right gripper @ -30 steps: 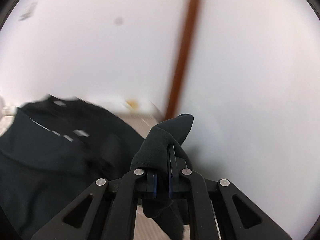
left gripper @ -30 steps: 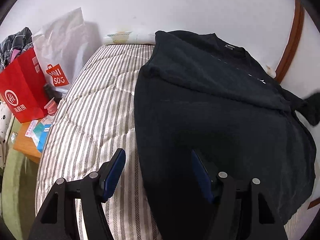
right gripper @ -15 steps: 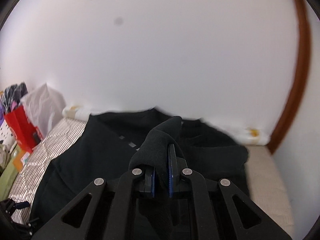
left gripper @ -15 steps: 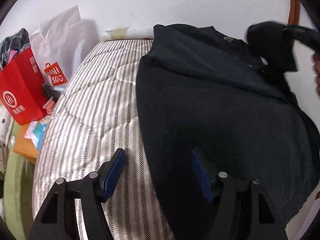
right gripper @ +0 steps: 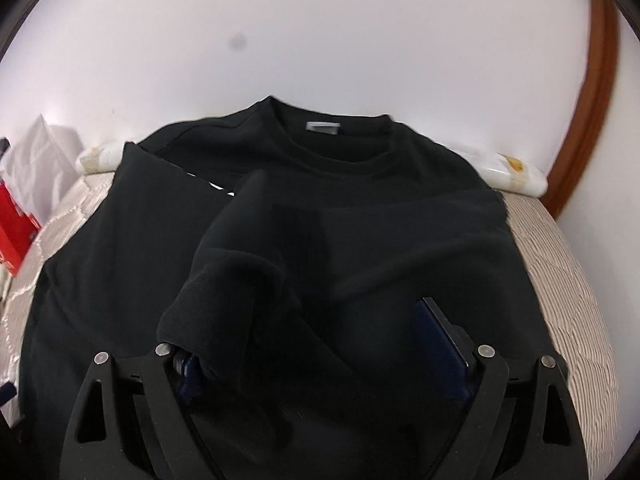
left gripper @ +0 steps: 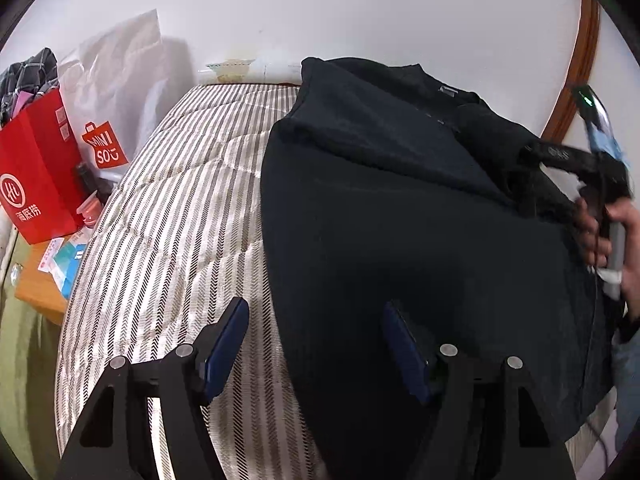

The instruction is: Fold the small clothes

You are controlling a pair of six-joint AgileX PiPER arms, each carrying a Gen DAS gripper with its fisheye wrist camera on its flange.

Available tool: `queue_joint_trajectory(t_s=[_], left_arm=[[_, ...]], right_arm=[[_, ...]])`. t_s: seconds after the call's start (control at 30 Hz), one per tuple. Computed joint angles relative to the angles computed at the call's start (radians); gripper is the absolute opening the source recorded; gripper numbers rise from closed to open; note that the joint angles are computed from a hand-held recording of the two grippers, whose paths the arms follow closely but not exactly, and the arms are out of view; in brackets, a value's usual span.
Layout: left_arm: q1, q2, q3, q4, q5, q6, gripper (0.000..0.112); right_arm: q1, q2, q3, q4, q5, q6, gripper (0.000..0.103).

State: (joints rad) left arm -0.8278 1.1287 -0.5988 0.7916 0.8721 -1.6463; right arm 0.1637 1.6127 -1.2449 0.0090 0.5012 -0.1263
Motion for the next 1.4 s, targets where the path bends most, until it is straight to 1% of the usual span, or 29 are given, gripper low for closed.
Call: queue_joint_trajectory(t_s=[0.13, 0.23, 0.33, 0.43, 0.53, 0.6, 0.67, 0.73, 0.77, 0.8, 0.83, 0.87, 0.9, 0.93, 0.97, 1.0, 1.1, 1.13, 1.23, 1.27, 1.4], left_arm=[[-0.037, 0.014, -0.045, -0.021, 0.035, 0.01, 0.067], [-0.057, 0.052, -0.107, -0.034, 0.07, 0.036, 0.067], [-0.073, 0.102, -0.195, -0.047, 0.104, 0.08, 0.067], [-0.072, 0.157, -0.284, -0.069, 0.107, 0.144, 0.067], [-0.077, 0.241, -0.396, -0.081, 0.111, 0.216, 0.067], [-0.07, 0.302, -0.471, -0.091, 0.096, 0.265, 0.067], [-0.056, 0.368, -0.546, -0.102, 0.084, 0.312, 0.067], [-0.044, 0.446, -0.631, -0.107, 0.077, 0.343, 0.067], [-0.038, 0.479, -0.669, -0.113, 0.076, 0.359, 0.067], [-0.034, 0.507, -0.701, -0.117, 0.076, 0.376, 0.067], [-0.032, 0.548, -0.748, -0.113, 0.082, 0.397, 0.067], [-0.029, 0.586, -0.793, -0.111, 0.093, 0.414, 0.067], [-0.026, 0.622, -0.836, -0.111, 0.104, 0.433, 0.067], [-0.018, 0.662, -0.886, -0.118, 0.114, 0.46, 0.067], [-0.005, 0.693, -0.922, -0.128, 0.115, 0.486, 0.067], [0.003, 0.726, -0.962, -0.139, 0.121, 0.51, 0.067], [0.023, 0.814, -1.075, -0.17, 0.148, 0.567, 0.067], [0.028, 0.837, -1.101, -0.172, 0.146, 0.578, 0.067], [0.038, 0.929, -1.215, -0.175, 0.181, 0.638, 0.067], [0.04, 0.961, -1.253, -0.176, 0.192, 0.661, 0.067], [0.035, 1.047, -1.346, -0.127, 0.241, 0.679, 0.067]], right_arm=[[-0.113, -0.111, 0.091, 0.183, 0.007, -0.248, 0.09], [-0.212, -0.165, 0.139, 0.345, 0.055, -0.451, 0.09], [-0.284, -0.211, 0.185, 0.426, 0.104, -0.584, 0.09], [-0.392, -0.28, 0.262, 0.6, 0.126, -0.826, 0.09], [-0.482, -0.315, 0.313, 0.684, 0.111, -0.969, 0.09], [-0.56, -0.294, 0.315, 0.762, 0.137, -1.041, 0.09], [-0.627, -0.247, 0.293, 0.802, 0.195, -1.047, 0.09], [-0.688, -0.167, 0.251, 0.83, 0.301, -1.059, 0.089], [-0.701, -0.135, 0.234, 0.823, 0.328, -1.047, 0.085], [-0.705, -0.113, 0.231, 0.812, 0.323, -1.028, 0.075], [-0.701, -0.106, 0.234, 0.807, 0.309, -1.022, 0.069], [-0.699, -0.099, 0.237, 0.806, 0.297, -1.026, 0.061], [-0.699, -0.095, 0.247, 0.818, 0.28, -1.039, 0.058], [-0.694, -0.093, 0.257, 0.824, 0.26, -1.046, 0.052], [-0.685, -0.088, 0.26, 0.812, 0.24, -1.039, 0.045], [-0.678, -0.077, 0.251, 0.793, 0.24, -1.018, 0.041], [-0.685, -0.07, 0.252, 0.801, 0.246, -1.029, 0.041], [-0.676, -0.072, 0.259, 0.789, 0.227, -1.02, 0.041], [-0.641, -0.087, 0.28, 0.751, 0.168, -0.999, 0.042], [-0.637, -0.09, 0.284, 0.746, 0.16, -0.997, 0.042], [-0.65, -0.084, 0.282, 0.761, 0.174, -1.009, 0.042]])
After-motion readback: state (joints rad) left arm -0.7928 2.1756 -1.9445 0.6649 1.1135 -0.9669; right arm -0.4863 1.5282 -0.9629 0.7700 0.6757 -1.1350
